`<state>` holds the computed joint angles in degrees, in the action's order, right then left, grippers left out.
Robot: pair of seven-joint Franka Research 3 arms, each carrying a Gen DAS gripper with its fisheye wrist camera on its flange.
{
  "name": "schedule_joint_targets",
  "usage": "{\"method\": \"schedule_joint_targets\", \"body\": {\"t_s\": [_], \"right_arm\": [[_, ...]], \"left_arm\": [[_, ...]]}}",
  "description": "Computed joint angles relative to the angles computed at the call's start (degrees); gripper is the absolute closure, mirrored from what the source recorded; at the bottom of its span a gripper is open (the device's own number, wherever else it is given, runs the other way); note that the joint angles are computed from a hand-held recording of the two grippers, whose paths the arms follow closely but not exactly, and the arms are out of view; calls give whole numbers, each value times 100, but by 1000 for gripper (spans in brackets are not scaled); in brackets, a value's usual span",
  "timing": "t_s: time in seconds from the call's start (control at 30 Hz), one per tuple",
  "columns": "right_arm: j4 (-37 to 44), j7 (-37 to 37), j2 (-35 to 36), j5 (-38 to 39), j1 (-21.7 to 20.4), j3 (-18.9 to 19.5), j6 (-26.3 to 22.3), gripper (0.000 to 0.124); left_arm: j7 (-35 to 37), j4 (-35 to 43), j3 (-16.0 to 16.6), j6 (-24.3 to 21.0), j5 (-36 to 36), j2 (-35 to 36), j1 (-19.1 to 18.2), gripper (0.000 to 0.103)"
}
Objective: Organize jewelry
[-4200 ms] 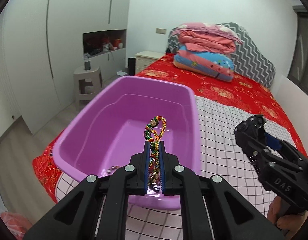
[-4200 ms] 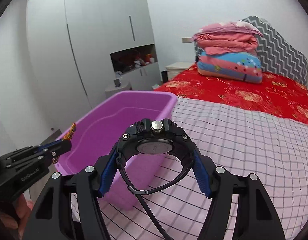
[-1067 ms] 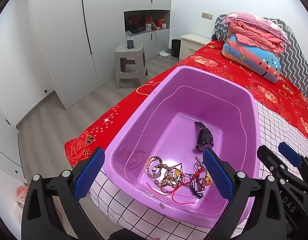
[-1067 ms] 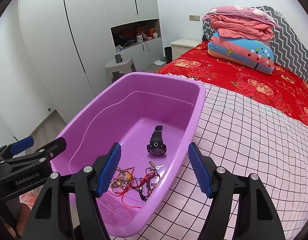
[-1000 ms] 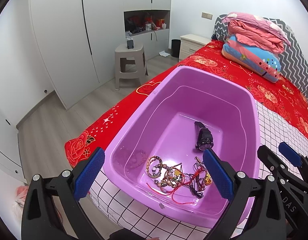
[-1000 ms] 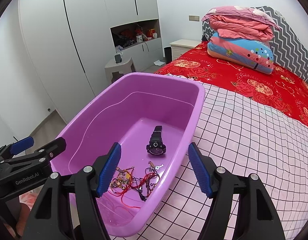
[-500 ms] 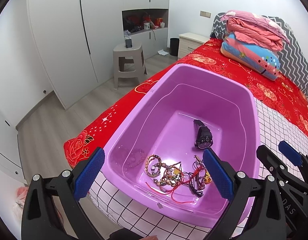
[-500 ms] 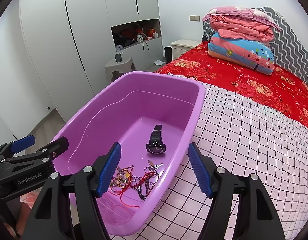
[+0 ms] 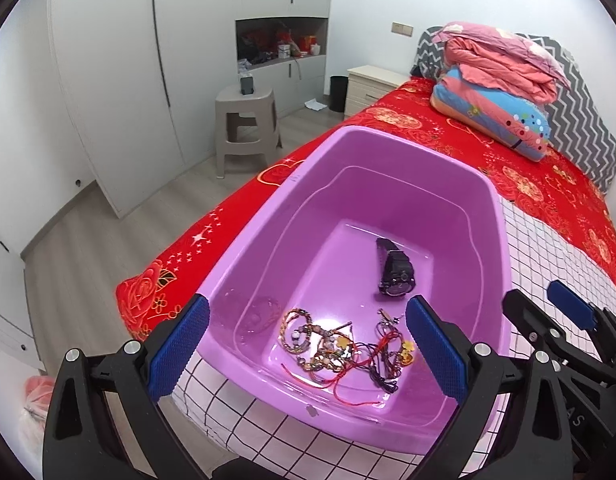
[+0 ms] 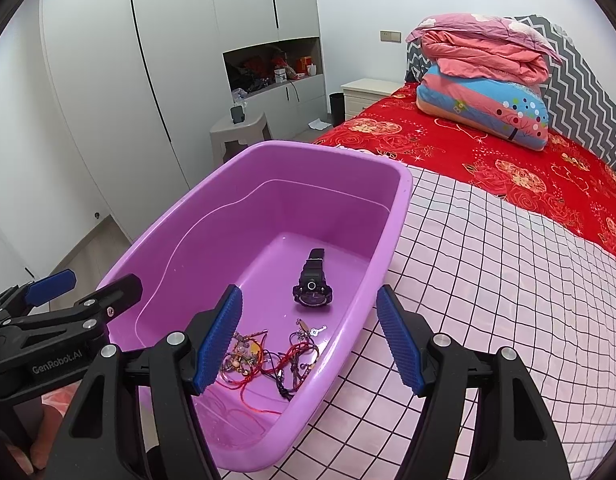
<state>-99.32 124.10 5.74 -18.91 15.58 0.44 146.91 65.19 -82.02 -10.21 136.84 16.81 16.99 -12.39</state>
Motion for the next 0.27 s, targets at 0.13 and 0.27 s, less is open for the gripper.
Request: {"method": "schedule_joint_targets", "body": {"t_s": [0.13, 0.27], "right_arm": [[-25, 12, -5, 7, -6, -7, 16, 57], [-52, 8, -17, 26, -15, -6, 35, 57]], "left_arm": [[-159, 84, 35, -168, 81, 34, -31, 6], [-167, 91, 29, -200, 120, 35, -41, 6]]}}
